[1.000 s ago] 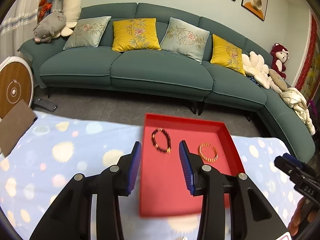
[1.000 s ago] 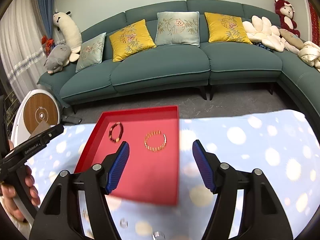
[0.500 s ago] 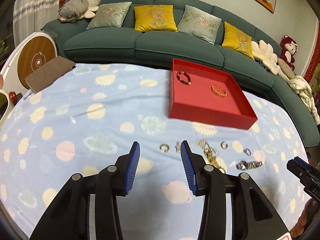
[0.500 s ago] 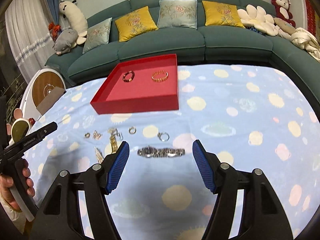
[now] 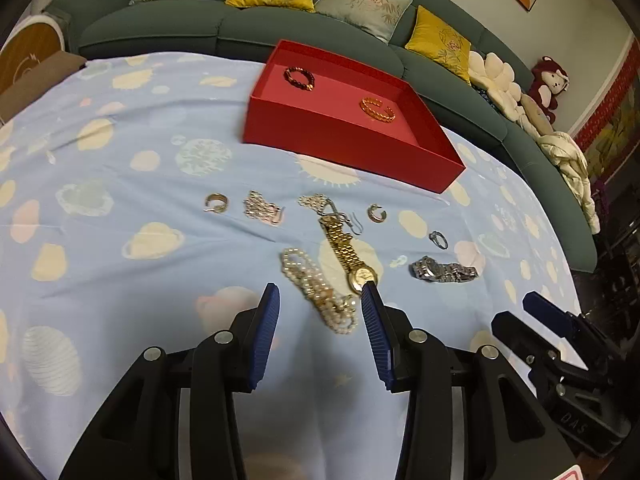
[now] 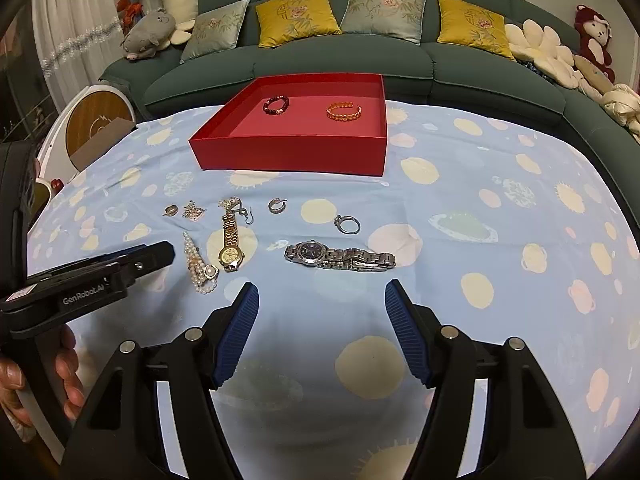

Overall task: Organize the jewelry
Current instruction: 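Move the left tool to the pearl necklace while the right tool approaches the silver watch, then grasp the silver watch with the right tool while the left tool grasps the pearl necklace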

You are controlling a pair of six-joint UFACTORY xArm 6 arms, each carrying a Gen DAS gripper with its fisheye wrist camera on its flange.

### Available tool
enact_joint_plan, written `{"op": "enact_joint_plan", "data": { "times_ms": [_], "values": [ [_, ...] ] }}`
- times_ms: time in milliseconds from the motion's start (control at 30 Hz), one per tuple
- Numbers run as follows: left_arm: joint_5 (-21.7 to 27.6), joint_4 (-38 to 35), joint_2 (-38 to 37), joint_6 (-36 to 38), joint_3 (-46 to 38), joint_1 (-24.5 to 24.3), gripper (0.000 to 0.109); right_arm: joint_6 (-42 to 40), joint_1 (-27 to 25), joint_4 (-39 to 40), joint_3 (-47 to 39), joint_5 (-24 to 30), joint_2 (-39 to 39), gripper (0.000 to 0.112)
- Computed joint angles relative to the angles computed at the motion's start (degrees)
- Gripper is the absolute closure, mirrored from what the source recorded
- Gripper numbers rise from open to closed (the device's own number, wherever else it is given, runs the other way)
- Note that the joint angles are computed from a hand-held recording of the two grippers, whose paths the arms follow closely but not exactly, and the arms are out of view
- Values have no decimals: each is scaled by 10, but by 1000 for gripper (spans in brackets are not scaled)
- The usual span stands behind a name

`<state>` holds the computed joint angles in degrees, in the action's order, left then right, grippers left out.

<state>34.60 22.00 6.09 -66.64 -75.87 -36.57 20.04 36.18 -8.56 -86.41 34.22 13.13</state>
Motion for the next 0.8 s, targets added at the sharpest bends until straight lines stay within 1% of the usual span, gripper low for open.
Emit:
{"op": "enact_joint_plan", "data": {
  "times_ms": [67,200,233,267,333,400,567,733,800],
  "values": [
    [13,3,24,-1,-25,-1,68,-3,-1,4,-4,1,4,49],
    [73,53,59,-22,-66,-5,68,-3,-4,0,-7,4,9,49],
    [84,56,64,-22,-70,-5,68,-3,-6,0,-7,4,9,49],
    [84,70,64,-26,-69,-6,68,-2,-8,-1,-7,4,9,49],
    [107,83,67,-18,-77,-12,68,1,-12,-2,-6,5,10,49],
    [121,97,65,-11,-77,-17,65,5,-16,-3,-10,7,12,49],
    [134,90,38,-17,-48,-9,66,13,-20,-8,-27,12,27,49],
    [123,81,6,-23,-10,4,66,5,-16,-9,-48,20,48,49],
    [115,81,-1,-22,1,5,66,-10,-14,-10,-62,20,62,49]
  ]
}}
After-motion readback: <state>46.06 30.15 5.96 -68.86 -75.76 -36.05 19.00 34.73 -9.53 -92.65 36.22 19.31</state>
